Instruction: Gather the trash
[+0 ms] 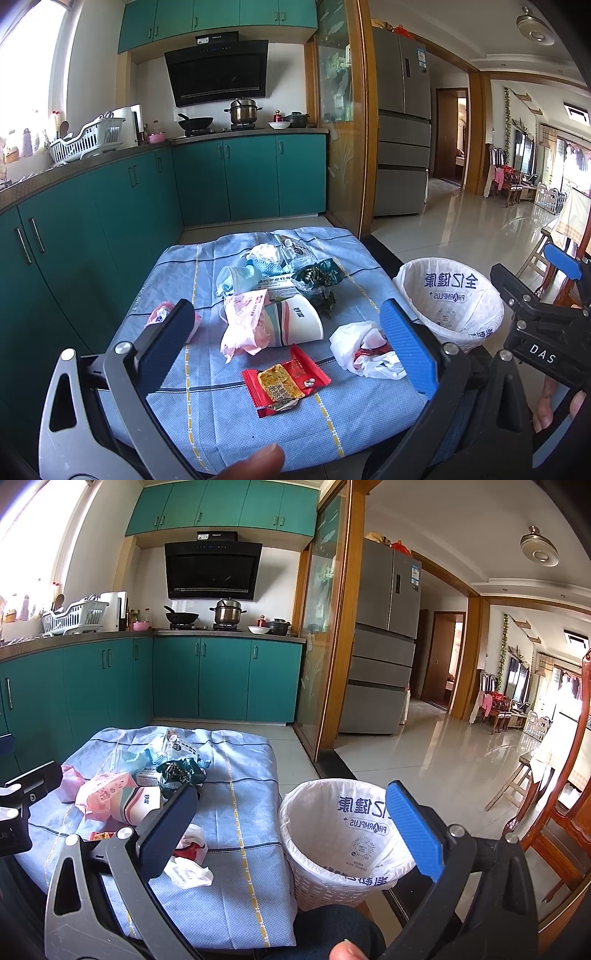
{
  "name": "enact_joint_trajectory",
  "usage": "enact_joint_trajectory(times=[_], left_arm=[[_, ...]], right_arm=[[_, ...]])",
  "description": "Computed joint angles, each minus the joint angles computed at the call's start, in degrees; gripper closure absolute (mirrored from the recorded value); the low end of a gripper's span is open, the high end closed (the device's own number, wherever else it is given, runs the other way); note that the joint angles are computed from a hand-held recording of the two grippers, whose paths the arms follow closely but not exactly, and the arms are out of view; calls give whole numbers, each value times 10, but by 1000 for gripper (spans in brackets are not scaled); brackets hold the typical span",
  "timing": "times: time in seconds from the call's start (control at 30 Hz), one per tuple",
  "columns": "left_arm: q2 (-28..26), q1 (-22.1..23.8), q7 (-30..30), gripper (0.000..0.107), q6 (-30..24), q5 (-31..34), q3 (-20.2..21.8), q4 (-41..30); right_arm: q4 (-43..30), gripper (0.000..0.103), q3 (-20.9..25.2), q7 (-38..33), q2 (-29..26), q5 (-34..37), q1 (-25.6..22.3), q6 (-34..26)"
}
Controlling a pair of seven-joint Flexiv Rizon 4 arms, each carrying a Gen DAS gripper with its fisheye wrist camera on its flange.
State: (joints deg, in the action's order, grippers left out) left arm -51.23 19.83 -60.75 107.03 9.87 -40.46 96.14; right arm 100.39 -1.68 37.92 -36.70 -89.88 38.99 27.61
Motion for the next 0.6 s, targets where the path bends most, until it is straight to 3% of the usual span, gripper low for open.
enact_joint_trajectory(times=[0.6], left_arm=[[-2,-3,5,7,-7,-7,2,-6]], right_arm=[[-2,3,-1,-2,-2,0,0,2]])
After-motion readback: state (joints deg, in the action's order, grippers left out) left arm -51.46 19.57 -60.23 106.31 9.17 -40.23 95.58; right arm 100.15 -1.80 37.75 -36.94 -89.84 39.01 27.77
